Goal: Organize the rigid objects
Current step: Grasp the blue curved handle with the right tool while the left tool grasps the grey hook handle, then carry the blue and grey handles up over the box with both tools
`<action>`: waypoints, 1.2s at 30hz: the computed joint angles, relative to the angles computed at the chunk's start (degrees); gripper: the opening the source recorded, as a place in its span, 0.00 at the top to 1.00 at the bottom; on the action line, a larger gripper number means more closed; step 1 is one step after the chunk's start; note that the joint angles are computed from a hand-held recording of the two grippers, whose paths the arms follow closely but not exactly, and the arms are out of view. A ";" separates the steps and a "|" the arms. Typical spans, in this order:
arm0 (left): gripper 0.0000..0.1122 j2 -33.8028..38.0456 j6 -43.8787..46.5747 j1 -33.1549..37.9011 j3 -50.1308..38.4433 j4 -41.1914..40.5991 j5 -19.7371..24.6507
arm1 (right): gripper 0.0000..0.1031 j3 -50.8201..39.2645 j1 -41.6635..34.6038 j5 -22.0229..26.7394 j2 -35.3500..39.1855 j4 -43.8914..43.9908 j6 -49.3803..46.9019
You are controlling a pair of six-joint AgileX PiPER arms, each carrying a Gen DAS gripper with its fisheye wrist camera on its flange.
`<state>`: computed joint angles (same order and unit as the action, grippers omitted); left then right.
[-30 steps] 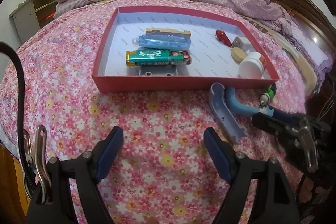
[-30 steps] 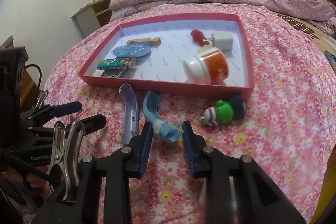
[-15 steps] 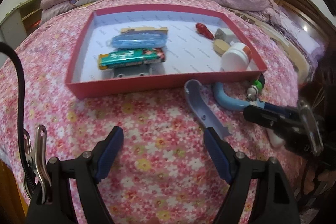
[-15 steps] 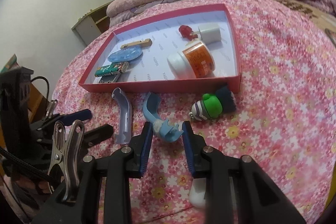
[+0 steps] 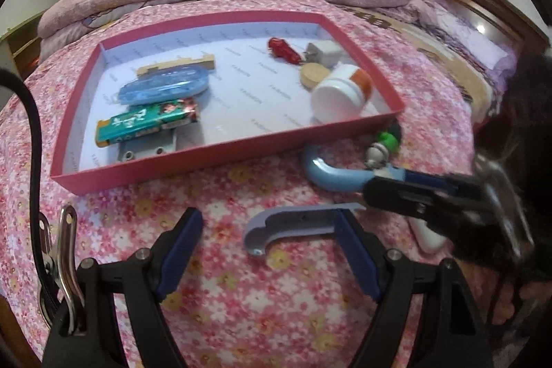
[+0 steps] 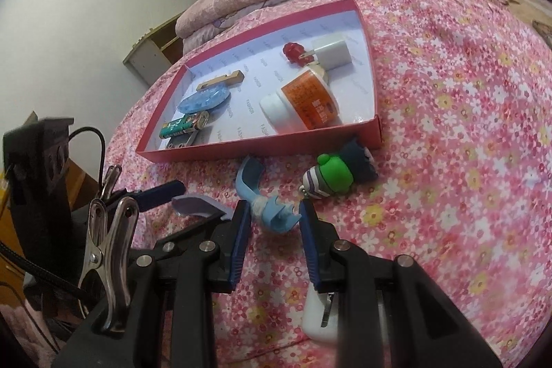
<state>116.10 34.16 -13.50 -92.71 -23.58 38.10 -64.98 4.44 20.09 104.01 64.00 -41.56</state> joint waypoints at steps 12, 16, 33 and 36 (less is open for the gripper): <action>0.23 -2.12 0.92 -2.50 3.68 -0.19 -0.46 | 0.71 -3.05 -4.07 9.15 2.56 1.05 -1.74; 0.23 -1.62 -3.06 -4.48 3.99 3.01 -2.14 | 0.71 -3.05 -6.19 12.68 3.42 5.37 -4.67; 0.33 -4.59 -4.07 -2.25 8.52 5.34 -8.28 | 0.70 -3.32 -4.92 10.68 2.53 0.06 -1.52; 0.33 -4.68 -4.57 0.07 7.89 4.24 -7.63 | 0.70 -5.27 -1.78 7.80 2.41 -9.42 5.19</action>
